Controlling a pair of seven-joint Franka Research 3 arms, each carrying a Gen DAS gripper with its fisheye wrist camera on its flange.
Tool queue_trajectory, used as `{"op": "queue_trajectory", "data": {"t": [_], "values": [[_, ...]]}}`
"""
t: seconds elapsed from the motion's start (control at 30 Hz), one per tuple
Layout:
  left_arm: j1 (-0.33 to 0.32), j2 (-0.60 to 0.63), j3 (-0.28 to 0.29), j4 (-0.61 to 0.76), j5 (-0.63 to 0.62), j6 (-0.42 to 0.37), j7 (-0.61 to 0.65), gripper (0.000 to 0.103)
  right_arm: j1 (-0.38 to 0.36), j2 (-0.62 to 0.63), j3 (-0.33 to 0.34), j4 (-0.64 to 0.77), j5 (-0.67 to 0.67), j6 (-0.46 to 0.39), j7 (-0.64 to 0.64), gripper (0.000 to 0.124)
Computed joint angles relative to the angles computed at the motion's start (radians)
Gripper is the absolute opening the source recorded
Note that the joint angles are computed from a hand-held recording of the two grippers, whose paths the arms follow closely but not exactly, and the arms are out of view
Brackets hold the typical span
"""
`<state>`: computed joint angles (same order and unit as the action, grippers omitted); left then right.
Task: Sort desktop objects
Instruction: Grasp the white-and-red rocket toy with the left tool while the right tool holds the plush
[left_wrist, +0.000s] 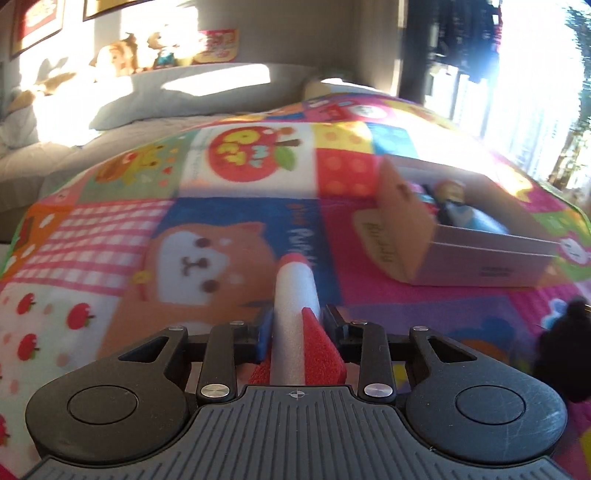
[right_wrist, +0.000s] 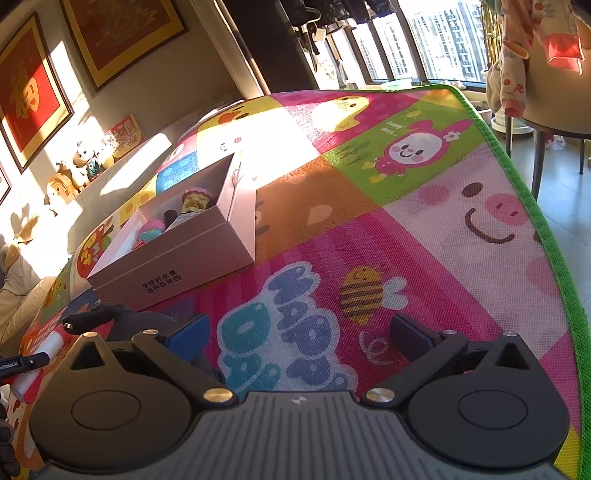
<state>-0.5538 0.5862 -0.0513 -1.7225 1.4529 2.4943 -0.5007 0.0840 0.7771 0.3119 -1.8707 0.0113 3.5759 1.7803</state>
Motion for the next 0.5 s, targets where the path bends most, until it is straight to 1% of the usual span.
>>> {"op": "queue_trajectory", "data": {"t": [0.07,0.13,0.17,0.23,0.27,0.33,0.37,0.4,0.47,0.5], "values": [[-0.002,0.032,-0.012,0.046,0.031,0.075,0.02,0.033,0.038,-0.007,-0.033,0.004,0.029,-0.01,-0.015,0.103],[-0.006,0.078,-0.018,0.101,0.023,0.138,0.066,0.033,0.071,-0.013,-0.061,0.008,0.059,-0.021,-0.035,0.103],[-0.01,0.101,-0.016,0.127,0.01,0.16,0.091,0.034,0.079,-0.014,-0.068,0.01,0.069,-0.026,-0.044,0.103],[-0.023,0.135,-0.008,0.163,-0.031,0.179,0.135,0.035,0.089,-0.016,-0.075,0.014,0.084,-0.037,-0.061,0.103],[-0.027,0.144,-0.004,0.171,-0.053,0.189,0.151,0.039,0.093,-0.017,-0.077,0.016,0.091,-0.042,-0.068,0.103],[-0.038,0.149,0.013,0.172,-0.074,0.22,0.154,0.055,0.097,-0.018,-0.08,0.019,0.102,-0.052,-0.084,0.103],[-0.049,0.146,0.026,0.165,-0.077,0.229,0.148,0.073,0.098,-0.019,-0.079,0.019,0.106,-0.055,-0.091,0.103],[-0.059,0.142,0.035,0.158,-0.084,0.228,0.15,0.088,0.098,-0.019,-0.078,0.02,0.109,-0.057,-0.097,0.103],[-0.076,0.13,0.049,0.139,-0.088,0.22,0.15,0.095,0.105,-0.021,-0.084,0.022,0.119,-0.068,-0.113,0.103],[-0.077,0.125,0.047,0.129,-0.101,0.217,0.157,0.096,0.117,-0.023,-0.094,0.025,0.13,-0.074,-0.123,0.103]]}}
